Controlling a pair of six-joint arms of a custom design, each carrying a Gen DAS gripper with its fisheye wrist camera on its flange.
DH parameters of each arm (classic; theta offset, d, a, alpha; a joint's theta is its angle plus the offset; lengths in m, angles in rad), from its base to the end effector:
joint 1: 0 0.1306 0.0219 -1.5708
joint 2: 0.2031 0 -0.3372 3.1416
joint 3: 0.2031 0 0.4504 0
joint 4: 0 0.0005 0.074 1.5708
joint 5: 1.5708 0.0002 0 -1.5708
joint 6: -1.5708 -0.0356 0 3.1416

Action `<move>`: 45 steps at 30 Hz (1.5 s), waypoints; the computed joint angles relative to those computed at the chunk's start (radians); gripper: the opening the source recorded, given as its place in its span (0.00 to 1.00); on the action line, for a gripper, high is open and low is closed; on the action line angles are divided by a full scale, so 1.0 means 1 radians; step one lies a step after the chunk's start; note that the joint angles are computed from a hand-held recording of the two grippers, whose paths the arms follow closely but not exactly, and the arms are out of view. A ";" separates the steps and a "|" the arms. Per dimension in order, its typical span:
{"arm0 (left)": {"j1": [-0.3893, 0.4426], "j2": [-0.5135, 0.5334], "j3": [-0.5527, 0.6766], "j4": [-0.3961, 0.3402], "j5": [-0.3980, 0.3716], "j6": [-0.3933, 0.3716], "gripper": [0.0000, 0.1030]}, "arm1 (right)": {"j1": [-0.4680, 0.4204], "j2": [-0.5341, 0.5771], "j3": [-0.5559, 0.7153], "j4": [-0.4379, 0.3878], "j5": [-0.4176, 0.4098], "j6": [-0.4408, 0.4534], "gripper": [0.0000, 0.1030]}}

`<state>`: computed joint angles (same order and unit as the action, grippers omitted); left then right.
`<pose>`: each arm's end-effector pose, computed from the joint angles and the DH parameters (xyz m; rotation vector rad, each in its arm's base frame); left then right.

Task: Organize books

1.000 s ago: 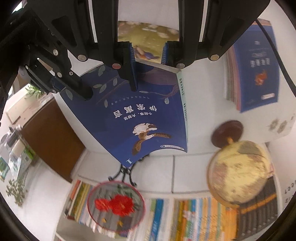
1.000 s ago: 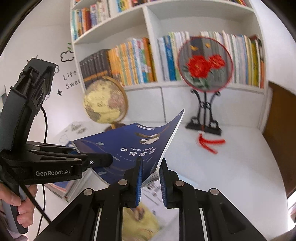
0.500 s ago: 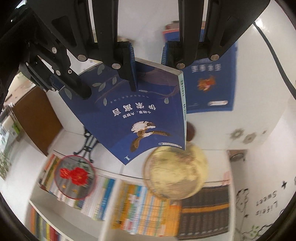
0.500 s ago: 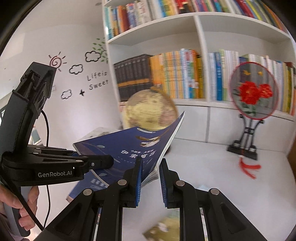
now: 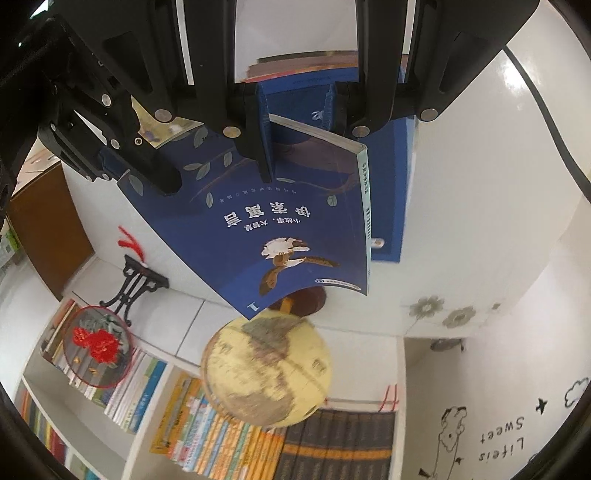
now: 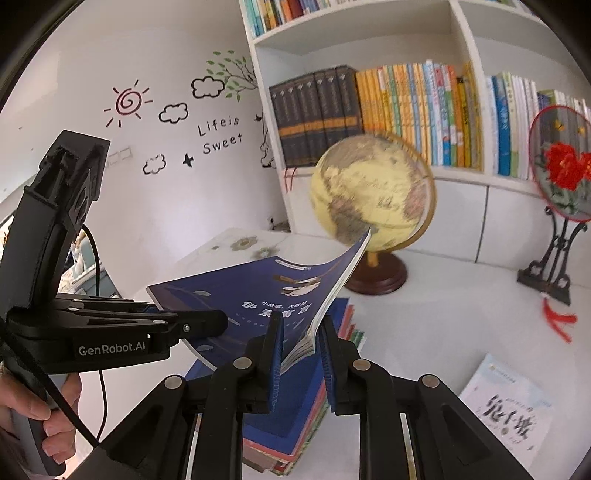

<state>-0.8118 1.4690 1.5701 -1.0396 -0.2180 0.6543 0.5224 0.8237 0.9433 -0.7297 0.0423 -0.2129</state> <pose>0.3963 -0.4073 0.4237 0.1079 2.5087 -0.3452 0.3340 0.1900 0.4099 -0.3157 2.1817 0.3693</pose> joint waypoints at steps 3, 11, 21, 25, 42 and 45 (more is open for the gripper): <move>0.015 -0.008 -0.031 -0.002 0.031 0.010 0.20 | 0.015 0.025 -0.002 -0.007 -0.002 -0.027 0.18; 0.018 -0.034 -0.106 -0.015 0.063 0.028 0.22 | 0.022 0.056 -0.033 -0.047 -0.052 -0.132 0.20; 0.053 0.031 -0.076 -0.168 0.176 0.081 0.40 | 0.008 0.093 -0.060 -0.073 -0.171 -0.229 0.20; 0.044 0.072 -0.019 -0.253 0.150 0.052 0.73 | -0.034 0.115 -0.063 -0.072 -0.283 -0.300 0.34; -0.032 0.202 0.198 -0.488 -0.014 0.066 0.76 | -0.121 0.012 -0.091 -0.132 -0.352 -0.293 0.61; -0.040 0.235 0.244 -0.455 0.003 0.056 0.76 | -0.171 -0.038 -0.110 -0.147 -0.356 -0.286 0.61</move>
<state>-0.8517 1.7038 1.8141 -1.4948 -0.2152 0.7102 0.3519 0.7858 0.8338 -0.8768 -0.3135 -0.4993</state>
